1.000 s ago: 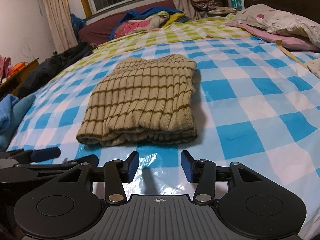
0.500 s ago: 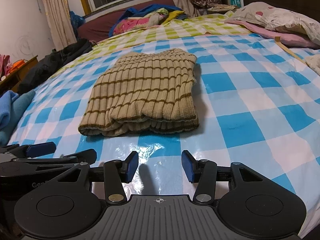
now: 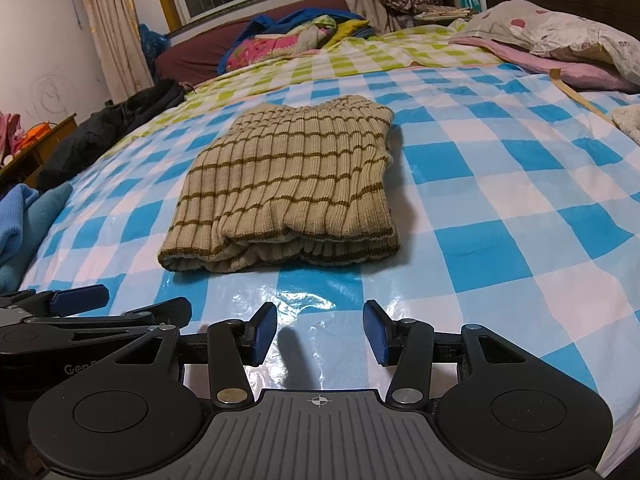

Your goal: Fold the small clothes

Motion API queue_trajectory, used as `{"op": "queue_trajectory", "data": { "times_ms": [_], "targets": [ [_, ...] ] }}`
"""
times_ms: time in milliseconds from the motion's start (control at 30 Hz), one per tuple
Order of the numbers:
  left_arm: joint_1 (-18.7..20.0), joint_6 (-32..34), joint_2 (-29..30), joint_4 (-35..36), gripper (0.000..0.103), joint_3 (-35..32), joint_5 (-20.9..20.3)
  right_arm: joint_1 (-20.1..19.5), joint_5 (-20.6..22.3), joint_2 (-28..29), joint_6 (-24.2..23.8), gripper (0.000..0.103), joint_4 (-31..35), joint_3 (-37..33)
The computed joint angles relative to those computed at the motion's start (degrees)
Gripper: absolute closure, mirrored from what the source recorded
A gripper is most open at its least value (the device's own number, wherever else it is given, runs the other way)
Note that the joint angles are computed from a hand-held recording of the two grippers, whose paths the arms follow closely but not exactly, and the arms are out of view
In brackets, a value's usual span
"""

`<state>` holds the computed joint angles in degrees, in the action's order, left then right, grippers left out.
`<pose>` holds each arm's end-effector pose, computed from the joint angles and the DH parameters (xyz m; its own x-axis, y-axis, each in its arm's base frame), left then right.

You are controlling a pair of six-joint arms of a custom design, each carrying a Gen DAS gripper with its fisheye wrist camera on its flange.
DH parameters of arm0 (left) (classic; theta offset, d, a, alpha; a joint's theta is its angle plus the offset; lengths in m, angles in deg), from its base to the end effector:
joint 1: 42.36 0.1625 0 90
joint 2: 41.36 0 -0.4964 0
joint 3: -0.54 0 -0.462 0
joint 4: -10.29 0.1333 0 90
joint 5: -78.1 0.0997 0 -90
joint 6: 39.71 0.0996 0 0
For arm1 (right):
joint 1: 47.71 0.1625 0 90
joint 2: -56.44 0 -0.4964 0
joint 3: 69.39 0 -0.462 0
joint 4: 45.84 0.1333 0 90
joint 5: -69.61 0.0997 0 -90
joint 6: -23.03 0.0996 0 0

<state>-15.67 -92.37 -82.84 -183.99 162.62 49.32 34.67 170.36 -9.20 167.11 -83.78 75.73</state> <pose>-0.0965 -0.2954 0.0196 -0.6794 -0.0147 -0.7336 0.5231 0.6914 -0.4983 0.0744 -0.3088 0.0210 -0.8252 -0.1680 0.5393 -0.4892 0.6899 -0.5336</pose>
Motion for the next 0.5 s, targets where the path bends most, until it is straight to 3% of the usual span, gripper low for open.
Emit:
{"op": "queue_trajectory", "data": {
  "times_ms": [500],
  "targets": [
    [0.29, -1.00, -0.61, 1.45, 0.013, -0.10, -0.43, 0.04, 0.06, 0.07, 0.00, 0.056, -0.09, 0.03]
  ]
}}
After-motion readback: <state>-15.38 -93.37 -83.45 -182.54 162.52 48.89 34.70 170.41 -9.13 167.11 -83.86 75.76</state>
